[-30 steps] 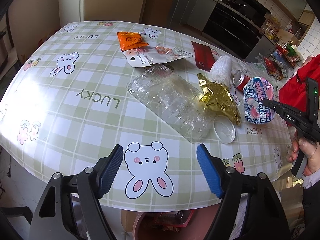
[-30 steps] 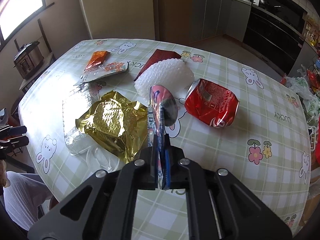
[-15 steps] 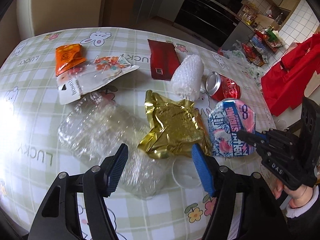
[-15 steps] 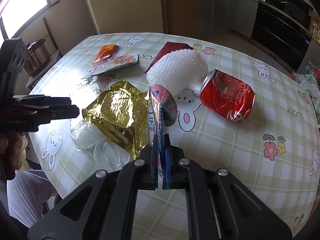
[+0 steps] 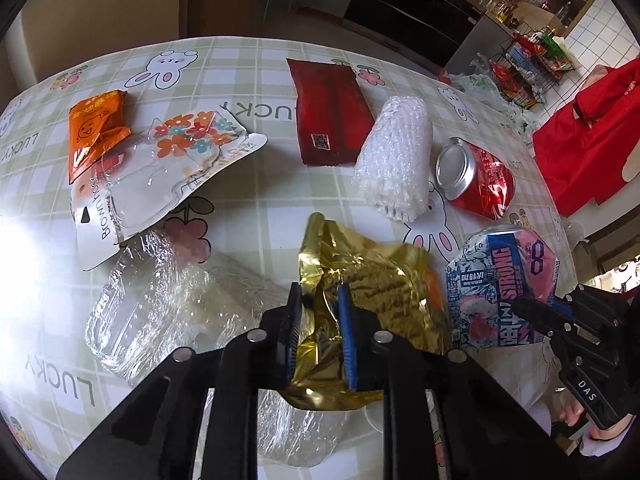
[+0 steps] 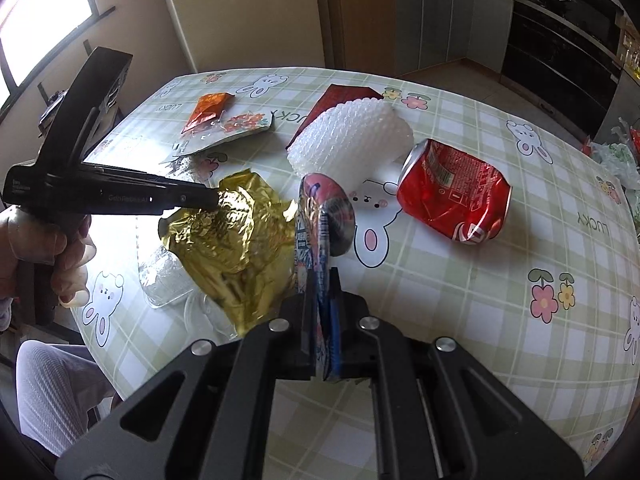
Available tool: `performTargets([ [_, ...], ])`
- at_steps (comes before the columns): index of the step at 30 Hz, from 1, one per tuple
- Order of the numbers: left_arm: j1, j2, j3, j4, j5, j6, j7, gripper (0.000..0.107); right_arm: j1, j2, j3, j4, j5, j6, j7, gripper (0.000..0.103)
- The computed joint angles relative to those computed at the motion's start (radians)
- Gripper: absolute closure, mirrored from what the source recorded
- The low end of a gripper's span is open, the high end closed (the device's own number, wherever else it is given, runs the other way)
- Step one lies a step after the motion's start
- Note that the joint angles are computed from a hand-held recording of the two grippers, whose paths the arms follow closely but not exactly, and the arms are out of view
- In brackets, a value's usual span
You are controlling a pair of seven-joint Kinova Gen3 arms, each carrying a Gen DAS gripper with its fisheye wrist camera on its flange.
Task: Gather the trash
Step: 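Lift the blue can with the right tool while the left tool grasps the gold foil wrapper, then carry the blue can over the bucket and open the right tool while the left holds the foil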
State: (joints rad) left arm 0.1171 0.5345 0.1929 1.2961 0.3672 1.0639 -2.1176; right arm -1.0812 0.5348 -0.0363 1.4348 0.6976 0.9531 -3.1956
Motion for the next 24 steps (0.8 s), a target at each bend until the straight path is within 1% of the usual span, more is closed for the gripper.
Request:
performTargets([
  [1, -0.008, -0.012, 0.004, 0.017, 0.008, -0.015, -0.014, 0.095, -0.002, -0.001, 0.0, 0.001, 0.001, 0.0, -0.002, 0.094],
  [4, -0.041, -0.056, 0.015, 0.065, 0.041, -0.039, -0.065, 0.097, -0.012, -0.004, 0.002, -0.001, 0.01, 0.008, -0.012, 0.094],
  [10, -0.118, -0.163, 0.01, 0.139, 0.143, -0.041, -0.155, 0.098, -0.044, -0.021, 0.004, -0.011, 0.056, 0.039, -0.056, 0.094],
  [12, -0.143, -0.223, -0.001, 0.183, 0.178, -0.058, -0.203, 0.098, -0.054, -0.025, -0.001, -0.022, 0.072, 0.052, -0.063, 0.094],
  [14, -0.159, -0.29, -0.018, 0.238, 0.205, -0.089, -0.262, 0.098, -0.063, -0.026, -0.008, -0.039, 0.084, 0.067, -0.06, 0.094],
  [19, -0.203, -0.428, -0.093, 0.348, 0.281, -0.098, -0.383, 0.098, -0.099, -0.023, -0.019, -0.087, 0.115, 0.103, -0.055, 0.094],
  [22, -0.225, -0.501, -0.153, 0.407, 0.319, -0.081, -0.441, 0.098, -0.127, -0.014, -0.024, -0.125, 0.126, 0.129, -0.048, 0.094],
  [24, -0.243, -0.533, -0.197, 0.432, 0.341, -0.05, -0.466, 0.098, -0.144, -0.008, -0.026, -0.146, 0.13, 0.141, -0.043, 0.094],
])
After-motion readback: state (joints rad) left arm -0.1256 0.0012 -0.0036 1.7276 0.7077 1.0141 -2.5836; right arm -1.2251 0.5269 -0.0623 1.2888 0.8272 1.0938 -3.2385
